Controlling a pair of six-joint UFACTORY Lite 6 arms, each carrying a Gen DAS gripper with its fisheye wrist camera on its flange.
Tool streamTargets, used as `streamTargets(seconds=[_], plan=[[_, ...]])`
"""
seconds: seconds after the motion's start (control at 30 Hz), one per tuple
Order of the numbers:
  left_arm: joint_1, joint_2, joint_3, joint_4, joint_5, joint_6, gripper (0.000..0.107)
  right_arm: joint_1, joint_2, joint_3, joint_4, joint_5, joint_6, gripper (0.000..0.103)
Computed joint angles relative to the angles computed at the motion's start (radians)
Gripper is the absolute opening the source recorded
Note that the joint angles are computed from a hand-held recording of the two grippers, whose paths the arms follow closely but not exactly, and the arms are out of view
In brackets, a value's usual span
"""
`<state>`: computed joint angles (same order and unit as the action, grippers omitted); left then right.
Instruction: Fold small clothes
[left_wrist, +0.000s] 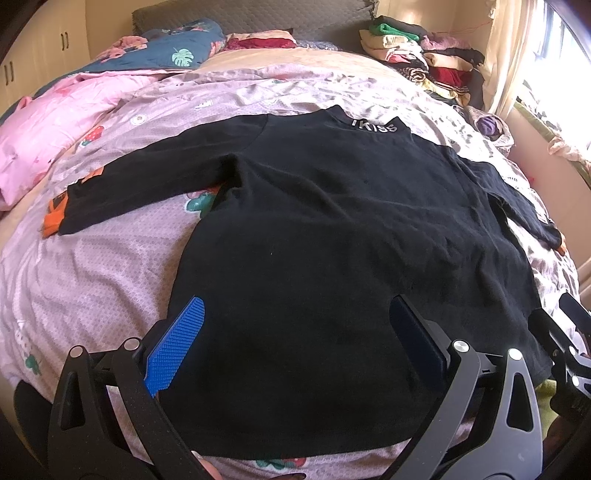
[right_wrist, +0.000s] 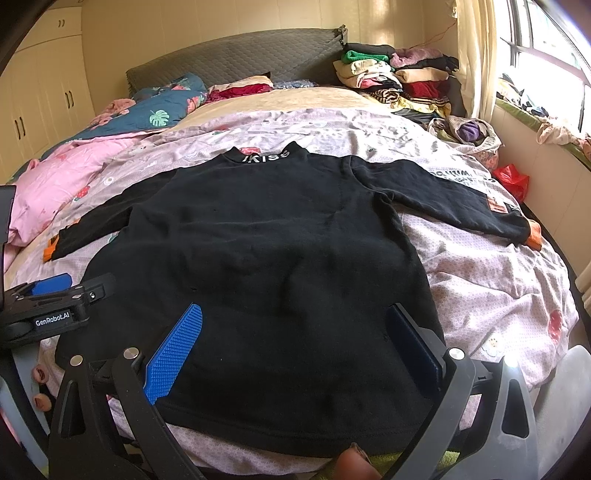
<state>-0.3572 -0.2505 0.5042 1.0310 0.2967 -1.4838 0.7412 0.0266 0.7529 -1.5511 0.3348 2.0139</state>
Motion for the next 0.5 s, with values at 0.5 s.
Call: streamTargets(seconds=[0.5], plan=[[0.113, 0.280, 0.311, -0.200, -0.044, 0.291, 0.094, -0.180, 0.205, 0.340, 0.468, -0.090, -0.511, 0.099]])
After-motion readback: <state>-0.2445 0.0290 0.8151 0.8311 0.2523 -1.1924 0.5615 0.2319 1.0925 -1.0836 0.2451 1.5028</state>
